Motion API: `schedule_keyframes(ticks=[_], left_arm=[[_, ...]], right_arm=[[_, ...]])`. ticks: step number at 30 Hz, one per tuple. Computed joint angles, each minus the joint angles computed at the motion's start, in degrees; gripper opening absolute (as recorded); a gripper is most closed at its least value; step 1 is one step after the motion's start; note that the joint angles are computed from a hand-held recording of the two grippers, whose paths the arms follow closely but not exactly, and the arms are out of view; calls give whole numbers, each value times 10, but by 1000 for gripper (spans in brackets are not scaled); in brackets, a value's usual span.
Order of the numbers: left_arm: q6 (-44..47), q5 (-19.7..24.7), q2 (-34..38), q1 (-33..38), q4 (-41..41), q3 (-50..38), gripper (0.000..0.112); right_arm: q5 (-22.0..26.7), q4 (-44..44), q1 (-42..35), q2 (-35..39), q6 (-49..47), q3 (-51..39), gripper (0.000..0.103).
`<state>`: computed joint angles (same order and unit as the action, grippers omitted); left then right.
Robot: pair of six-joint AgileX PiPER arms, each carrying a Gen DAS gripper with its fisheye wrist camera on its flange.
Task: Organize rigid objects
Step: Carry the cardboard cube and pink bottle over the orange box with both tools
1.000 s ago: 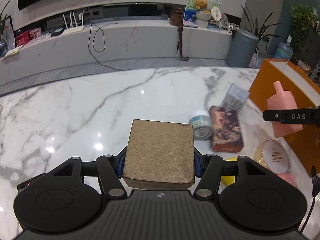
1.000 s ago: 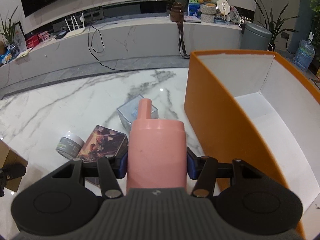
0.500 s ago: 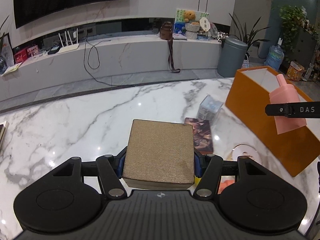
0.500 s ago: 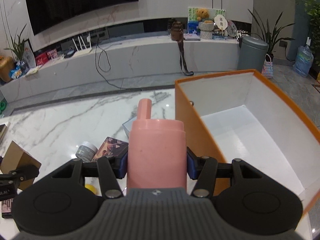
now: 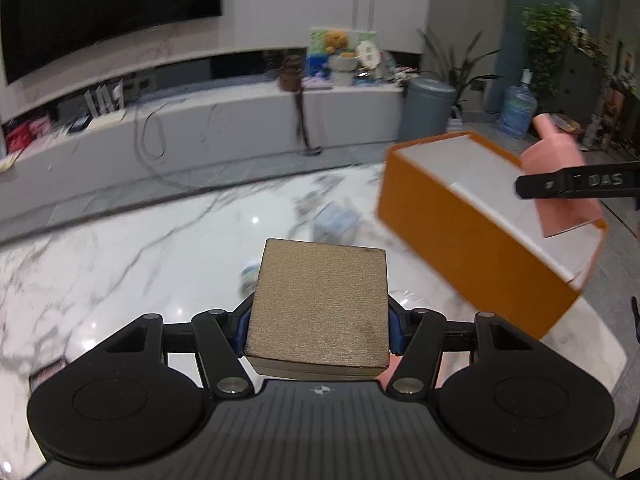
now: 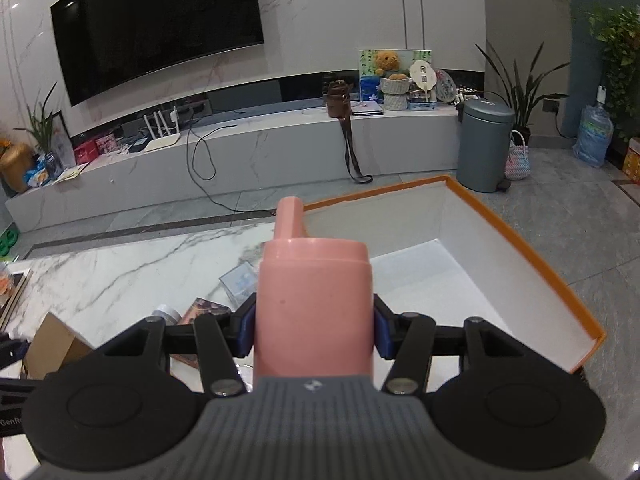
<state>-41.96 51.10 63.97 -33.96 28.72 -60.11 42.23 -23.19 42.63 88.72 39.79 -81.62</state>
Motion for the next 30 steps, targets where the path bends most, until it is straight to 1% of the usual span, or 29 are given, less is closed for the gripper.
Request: schedule_keyframes(ticks=[2, 5, 9, 11, 14, 18, 21, 25, 28, 29, 30], left_arm=[[-21, 15, 23, -35, 26, -38, 69], [-37, 24, 62, -67, 50, -95, 69], [-42, 20, 116, -89, 61, -151, 69], [-36, 12, 143, -91, 54, -171, 69], [-23, -4, 185, -87, 34, -202, 69], [-3, -27, 231, -83, -3, -236, 69], [27, -38, 270, -78, -47, -274, 69], [59, -21, 328, -88, -57, -345, 69], [138, 23, 386, -85, -84, -426, 69], [168, 42, 406, -85, -90, -456, 69], [194, 49, 421, -83, -96, -472, 69]], right_arm=[[14, 42, -30, -11, -65, -11, 55], [17, 131, -91, -26, -182, -32, 55], [-5, 204, -151, -45, -290, -19, 55], [-5, 241, -179, -45, -325, -6, 55], [3, 245, -200, -33, -333, -1, 55], [11, 208, -207, -19, -322, 11, 55], [1, 223, -225, -14, -329, 25, 55], [-10, 239, -246, 0, -337, 24, 55], [-12, 244, -255, 17, -335, 13, 55], [-10, 234, -254, 23, -326, 8, 55], [-6, 222, -253, 32, -317, -1, 55]])
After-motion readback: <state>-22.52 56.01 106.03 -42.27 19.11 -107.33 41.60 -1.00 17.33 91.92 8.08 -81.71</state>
